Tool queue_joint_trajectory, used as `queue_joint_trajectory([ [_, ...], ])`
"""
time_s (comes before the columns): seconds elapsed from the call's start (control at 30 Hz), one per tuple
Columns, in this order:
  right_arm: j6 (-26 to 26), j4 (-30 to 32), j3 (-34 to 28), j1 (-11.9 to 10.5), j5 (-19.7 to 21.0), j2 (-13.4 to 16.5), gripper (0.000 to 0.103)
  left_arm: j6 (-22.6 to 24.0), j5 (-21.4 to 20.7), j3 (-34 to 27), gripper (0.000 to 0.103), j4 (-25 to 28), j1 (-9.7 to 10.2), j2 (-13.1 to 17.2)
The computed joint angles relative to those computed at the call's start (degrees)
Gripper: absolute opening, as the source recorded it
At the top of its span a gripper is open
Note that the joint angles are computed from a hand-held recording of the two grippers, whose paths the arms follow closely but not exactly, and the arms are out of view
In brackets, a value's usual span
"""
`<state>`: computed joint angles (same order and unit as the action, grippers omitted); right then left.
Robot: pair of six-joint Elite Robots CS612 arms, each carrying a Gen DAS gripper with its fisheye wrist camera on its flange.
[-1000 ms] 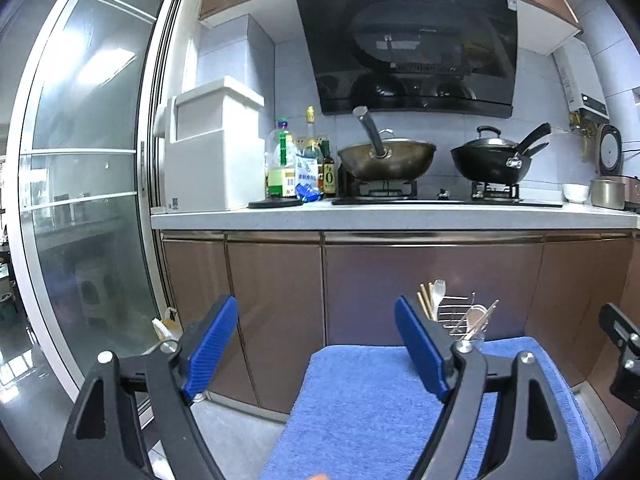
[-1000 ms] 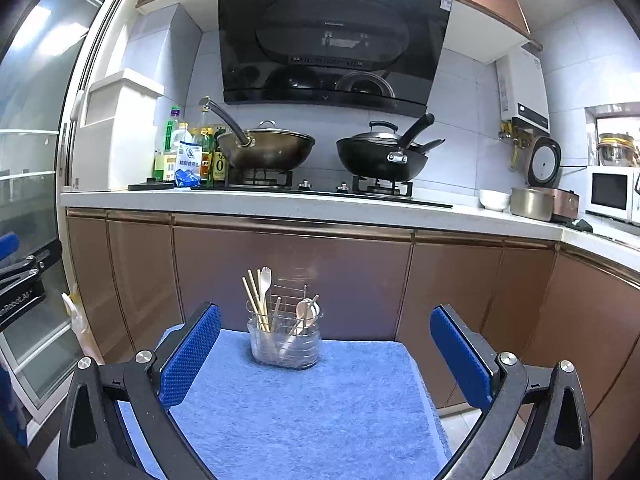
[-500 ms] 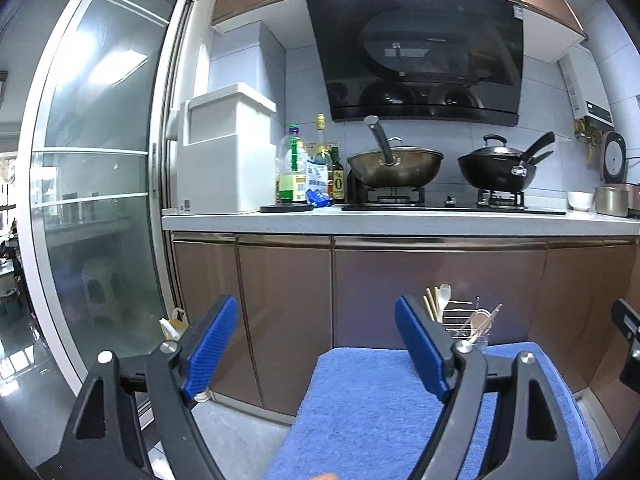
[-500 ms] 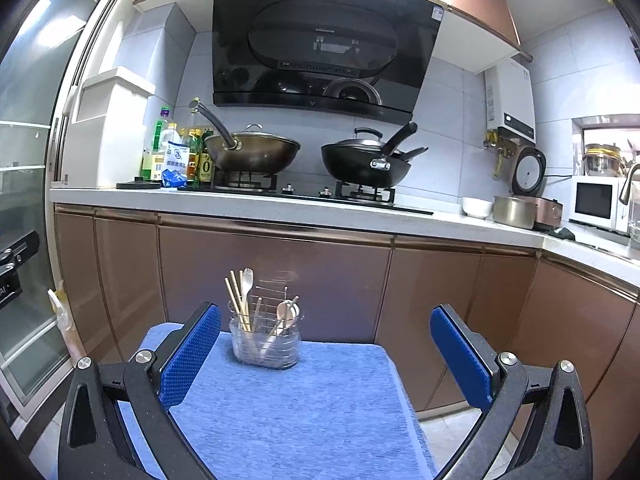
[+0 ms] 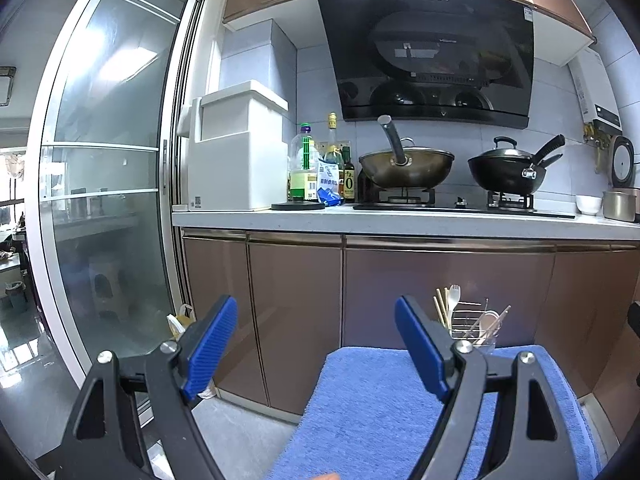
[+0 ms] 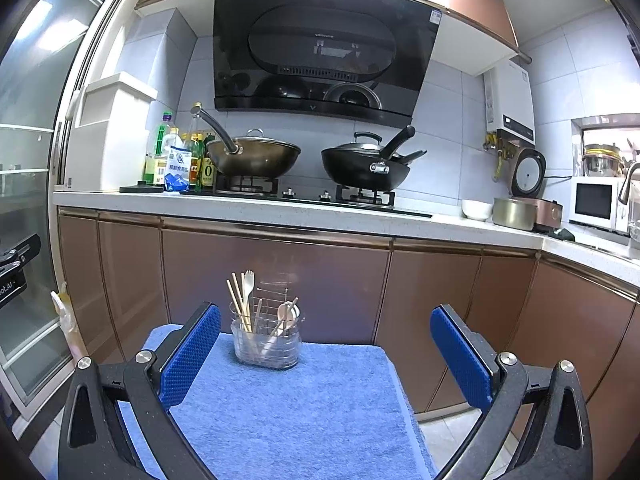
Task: Organize utensils
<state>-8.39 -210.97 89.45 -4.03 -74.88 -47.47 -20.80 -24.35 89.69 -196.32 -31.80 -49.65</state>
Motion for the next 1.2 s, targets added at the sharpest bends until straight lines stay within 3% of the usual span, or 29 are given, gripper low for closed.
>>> queue_joint_trajectory([
  [0.8, -0.58, -0.91, 0.36, -0.11, 1.31, -0.32, 0.103, 2.67, -0.44, 0.63, 0.08, -3.45, -0.38, -0.14],
  [1.2, -0.68, -0.31, 0.33, -0.16, 1.56, -0.2, 0.103, 2.75, -1.55, 0.59, 0.08, -2.58, -0.68, -0.16],
])
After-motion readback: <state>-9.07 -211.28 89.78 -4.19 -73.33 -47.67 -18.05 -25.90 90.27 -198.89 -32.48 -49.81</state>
